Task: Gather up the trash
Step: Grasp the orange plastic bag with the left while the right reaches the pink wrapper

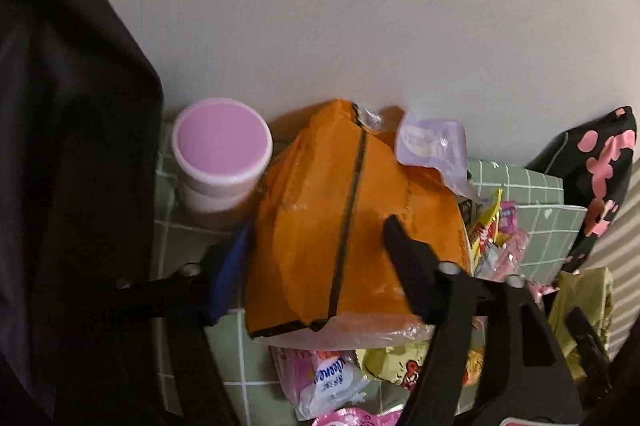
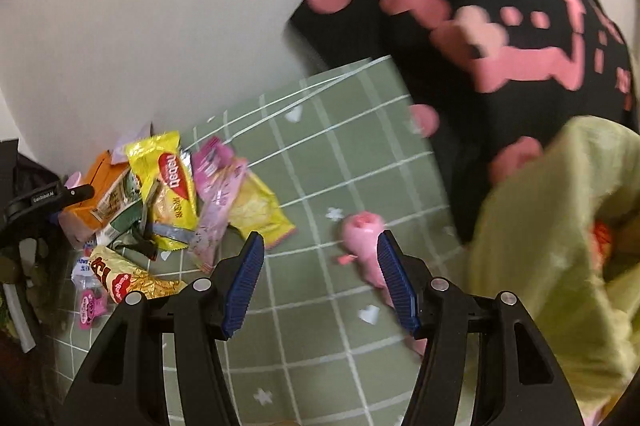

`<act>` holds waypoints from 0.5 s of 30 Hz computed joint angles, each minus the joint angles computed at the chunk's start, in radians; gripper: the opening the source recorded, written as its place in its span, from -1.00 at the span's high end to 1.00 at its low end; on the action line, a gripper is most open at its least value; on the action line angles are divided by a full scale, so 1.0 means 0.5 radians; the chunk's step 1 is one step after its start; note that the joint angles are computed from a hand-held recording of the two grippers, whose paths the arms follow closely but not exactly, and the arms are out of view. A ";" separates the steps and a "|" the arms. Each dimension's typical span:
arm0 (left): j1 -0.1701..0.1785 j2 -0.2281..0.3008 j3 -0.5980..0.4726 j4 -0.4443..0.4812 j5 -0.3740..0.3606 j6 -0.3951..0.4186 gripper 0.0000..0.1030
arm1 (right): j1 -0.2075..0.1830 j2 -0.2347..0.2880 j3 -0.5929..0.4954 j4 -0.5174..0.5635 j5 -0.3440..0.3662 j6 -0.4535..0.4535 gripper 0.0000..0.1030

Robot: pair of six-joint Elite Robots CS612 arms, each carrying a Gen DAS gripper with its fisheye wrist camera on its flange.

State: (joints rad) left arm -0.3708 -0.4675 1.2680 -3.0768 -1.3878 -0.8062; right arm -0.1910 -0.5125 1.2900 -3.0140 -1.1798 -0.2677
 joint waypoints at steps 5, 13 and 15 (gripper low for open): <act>-0.012 -0.028 0.065 -0.082 -0.088 -0.008 0.60 | 0.070 0.092 -0.176 0.191 0.071 -0.062 -0.08; -0.041 -0.072 0.141 -0.174 -0.136 0.087 0.76 | 0.169 0.232 -0.456 0.484 0.013 -0.129 0.21; -0.039 -0.074 0.142 -0.196 -0.151 0.110 0.70 | 0.167 0.240 -0.475 0.546 0.019 -0.116 0.23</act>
